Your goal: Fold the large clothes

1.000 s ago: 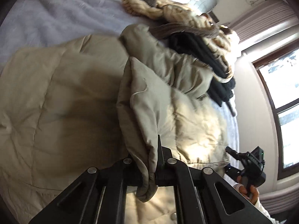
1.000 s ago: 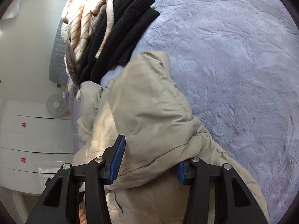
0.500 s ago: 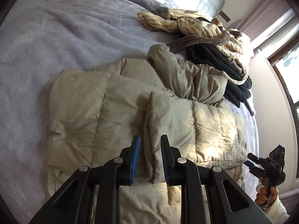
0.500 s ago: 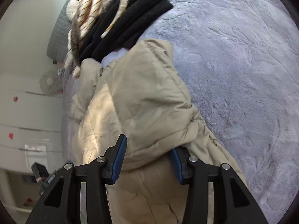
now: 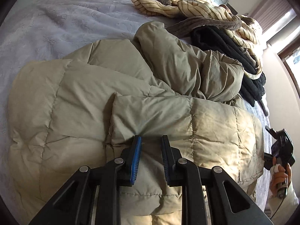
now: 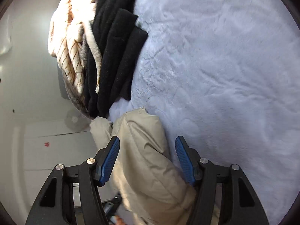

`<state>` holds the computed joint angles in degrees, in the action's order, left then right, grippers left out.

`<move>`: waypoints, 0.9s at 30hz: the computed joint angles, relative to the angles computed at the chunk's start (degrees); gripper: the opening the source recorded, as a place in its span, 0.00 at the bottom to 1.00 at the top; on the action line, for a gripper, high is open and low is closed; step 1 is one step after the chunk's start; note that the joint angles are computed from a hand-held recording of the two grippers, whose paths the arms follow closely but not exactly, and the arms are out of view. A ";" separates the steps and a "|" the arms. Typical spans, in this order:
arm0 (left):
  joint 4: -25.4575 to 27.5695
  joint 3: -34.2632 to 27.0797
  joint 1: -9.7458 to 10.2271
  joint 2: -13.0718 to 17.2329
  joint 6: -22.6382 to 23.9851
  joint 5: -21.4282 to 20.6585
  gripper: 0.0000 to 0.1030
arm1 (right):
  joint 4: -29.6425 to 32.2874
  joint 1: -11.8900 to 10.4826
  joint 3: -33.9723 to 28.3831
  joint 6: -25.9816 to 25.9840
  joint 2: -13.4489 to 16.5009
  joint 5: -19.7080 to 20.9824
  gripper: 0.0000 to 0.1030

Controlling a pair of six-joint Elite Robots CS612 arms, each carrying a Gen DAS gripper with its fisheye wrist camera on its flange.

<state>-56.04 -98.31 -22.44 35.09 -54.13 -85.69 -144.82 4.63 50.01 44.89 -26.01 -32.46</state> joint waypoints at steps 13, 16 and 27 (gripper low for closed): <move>0.59 2.52 -0.38 -1.55 4.21 1.56 0.23 | 12.91 3.08 -2.33 -27.14 -3.61 -27.88 0.10; 2.01 0.23 -0.55 -2.20 4.53 2.26 0.23 | 8.69 2.88 4.34 -31.75 -8.33 -29.14 0.10; 7.52 -4.27 -1.99 0.94 5.69 1.45 0.23 | 11.02 4.79 14.97 -46.37 -13.77 -32.55 0.07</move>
<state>-48.51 -102.58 -24.42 36.02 -48.44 -84.24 -133.80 9.42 64.98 -1.48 -39.77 -65.01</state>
